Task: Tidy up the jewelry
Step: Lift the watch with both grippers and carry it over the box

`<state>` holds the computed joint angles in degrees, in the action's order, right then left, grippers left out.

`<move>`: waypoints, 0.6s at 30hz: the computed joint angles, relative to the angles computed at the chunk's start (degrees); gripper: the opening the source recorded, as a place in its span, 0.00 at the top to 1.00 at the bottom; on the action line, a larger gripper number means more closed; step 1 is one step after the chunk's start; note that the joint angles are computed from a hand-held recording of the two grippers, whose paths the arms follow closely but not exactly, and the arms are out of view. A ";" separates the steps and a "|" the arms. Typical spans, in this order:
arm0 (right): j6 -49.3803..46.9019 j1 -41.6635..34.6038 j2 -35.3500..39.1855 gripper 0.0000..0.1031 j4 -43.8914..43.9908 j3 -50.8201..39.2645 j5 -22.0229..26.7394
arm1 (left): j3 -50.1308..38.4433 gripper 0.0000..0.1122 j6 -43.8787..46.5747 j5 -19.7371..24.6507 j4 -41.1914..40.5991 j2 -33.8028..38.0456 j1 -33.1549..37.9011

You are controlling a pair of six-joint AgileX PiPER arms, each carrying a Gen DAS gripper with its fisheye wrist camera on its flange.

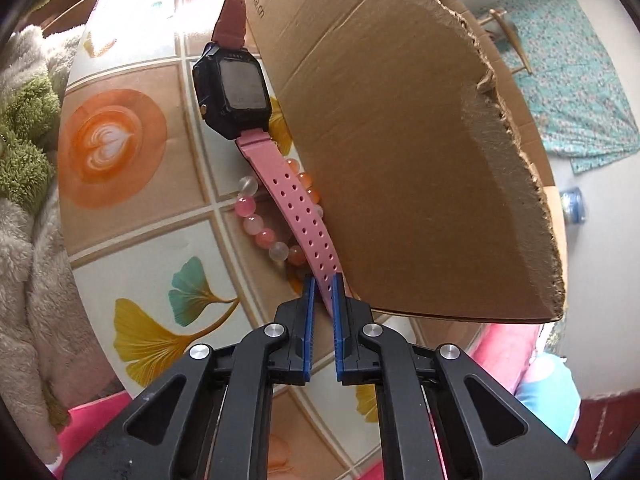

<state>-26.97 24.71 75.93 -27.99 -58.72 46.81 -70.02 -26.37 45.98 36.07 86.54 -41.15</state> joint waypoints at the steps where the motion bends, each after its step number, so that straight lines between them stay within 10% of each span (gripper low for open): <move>1: 1.32 0.08 -0.69 0.99 -0.64 0.31 -0.41 | -0.43 0.95 0.14 0.08 -0.14 0.23 0.04; 18: 18.46 10.79 -13.59 0.99 -5.67 -2.05 11.99 | 2.36 0.95 -2.85 -1.61 -0.43 -7.54 -0.84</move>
